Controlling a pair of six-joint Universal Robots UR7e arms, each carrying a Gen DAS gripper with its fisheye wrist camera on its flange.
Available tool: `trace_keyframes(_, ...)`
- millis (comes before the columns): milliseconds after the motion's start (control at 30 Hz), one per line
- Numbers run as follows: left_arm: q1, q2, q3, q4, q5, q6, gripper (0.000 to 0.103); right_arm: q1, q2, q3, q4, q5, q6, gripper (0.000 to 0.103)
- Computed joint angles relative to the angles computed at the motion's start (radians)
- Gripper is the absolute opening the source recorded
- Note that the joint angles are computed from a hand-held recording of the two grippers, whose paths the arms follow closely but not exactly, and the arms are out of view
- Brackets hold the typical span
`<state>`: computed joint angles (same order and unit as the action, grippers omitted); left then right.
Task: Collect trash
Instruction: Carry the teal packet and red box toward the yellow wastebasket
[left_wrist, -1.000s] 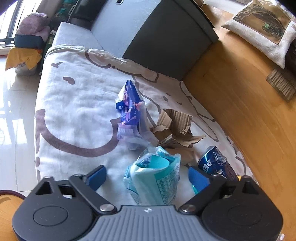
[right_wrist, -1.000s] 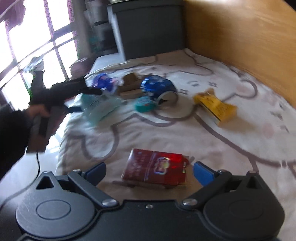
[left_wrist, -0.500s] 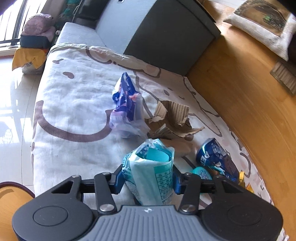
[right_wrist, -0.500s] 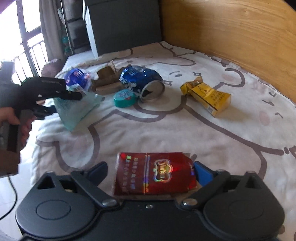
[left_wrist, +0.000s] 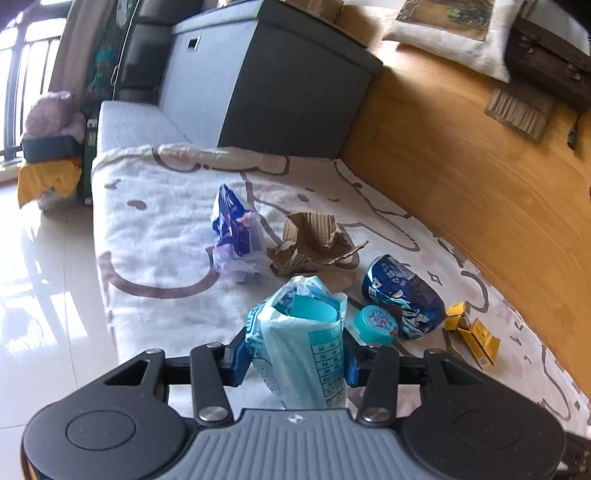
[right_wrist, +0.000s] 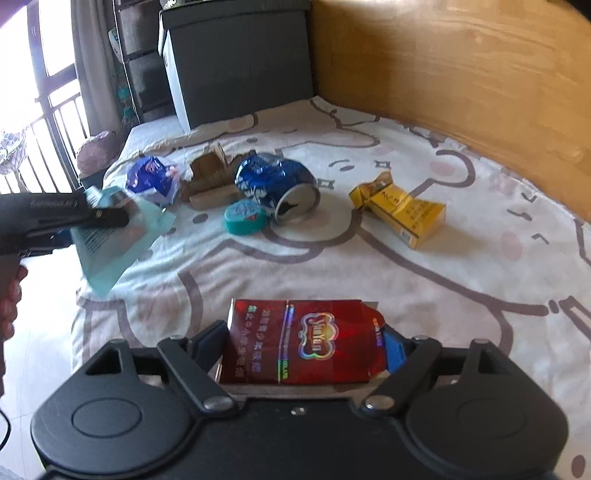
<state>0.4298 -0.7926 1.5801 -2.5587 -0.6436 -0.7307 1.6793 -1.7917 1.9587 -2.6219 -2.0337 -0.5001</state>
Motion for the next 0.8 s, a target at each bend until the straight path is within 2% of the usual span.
trace_keyframes(333, -0.102, -0.094, 0.023, 0.273, 0.081, -0.087, 0.048, 0.067, -0.022, -0.025, 0.008, -0.012, 0.025, 0.084)
trace_keyframes(567, -0.161, -0.142, 0.025, 0.468, 0.098, -0.195, 0.048, 0.119, -0.038, -0.032, 0.017, -0.042, 0.037, 0.084)
trace_keyframes(800, -0.209, -0.170, 0.032, 0.592, 0.110, -0.277, 0.048, 0.160, -0.062, -0.033, 0.034, -0.051, 0.036, 0.084)
